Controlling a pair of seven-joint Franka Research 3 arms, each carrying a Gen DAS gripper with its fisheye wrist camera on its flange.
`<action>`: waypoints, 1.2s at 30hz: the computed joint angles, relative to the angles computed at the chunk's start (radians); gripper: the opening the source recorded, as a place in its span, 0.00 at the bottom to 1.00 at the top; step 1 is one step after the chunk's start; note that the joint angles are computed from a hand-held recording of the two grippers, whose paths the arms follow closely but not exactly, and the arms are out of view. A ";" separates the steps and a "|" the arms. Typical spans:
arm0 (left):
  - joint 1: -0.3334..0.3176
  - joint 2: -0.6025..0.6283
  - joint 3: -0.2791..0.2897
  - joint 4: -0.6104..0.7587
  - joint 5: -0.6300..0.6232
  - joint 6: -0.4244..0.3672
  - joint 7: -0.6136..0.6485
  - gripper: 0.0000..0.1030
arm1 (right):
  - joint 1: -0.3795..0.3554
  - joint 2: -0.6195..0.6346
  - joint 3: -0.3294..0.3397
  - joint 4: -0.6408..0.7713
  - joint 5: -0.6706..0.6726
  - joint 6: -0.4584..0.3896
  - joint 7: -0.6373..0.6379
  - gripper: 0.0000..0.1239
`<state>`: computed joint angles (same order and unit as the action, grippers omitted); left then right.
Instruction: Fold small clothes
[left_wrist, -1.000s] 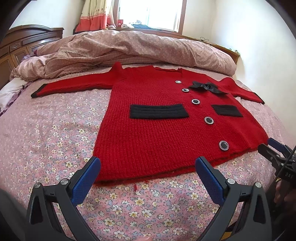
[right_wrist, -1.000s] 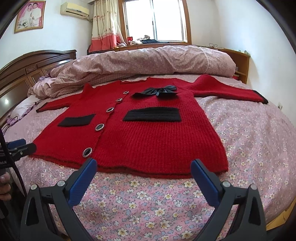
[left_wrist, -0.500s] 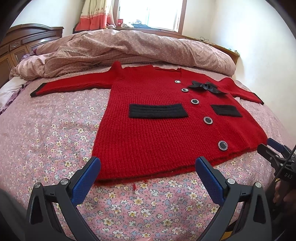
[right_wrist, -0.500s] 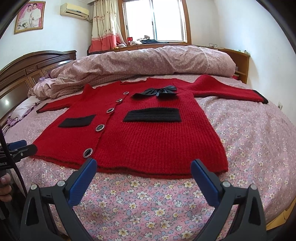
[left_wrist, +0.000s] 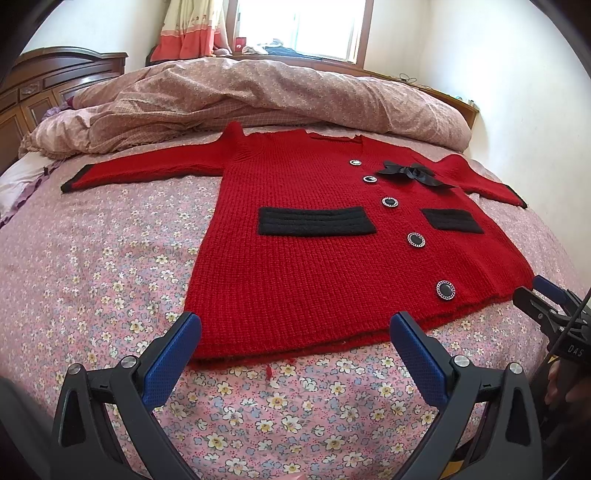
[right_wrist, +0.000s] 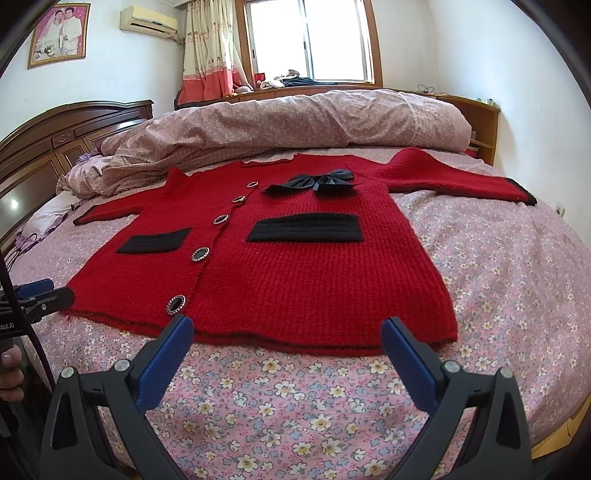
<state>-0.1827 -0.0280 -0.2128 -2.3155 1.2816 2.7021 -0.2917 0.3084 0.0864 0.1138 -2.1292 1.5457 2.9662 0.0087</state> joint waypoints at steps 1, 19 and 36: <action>0.000 0.000 0.000 0.000 0.000 0.000 0.000 0.96 | 0.000 0.000 0.000 0.000 -0.004 0.000 0.001 0.83; 0.150 -0.071 0.070 -0.054 -0.150 0.121 0.141 0.96 | 0.014 0.126 0.046 0.159 -0.173 -0.061 0.086 0.83; 0.370 0.089 0.225 0.088 -0.416 0.162 0.346 0.96 | 0.003 0.395 0.138 0.536 -0.391 -0.137 0.195 0.83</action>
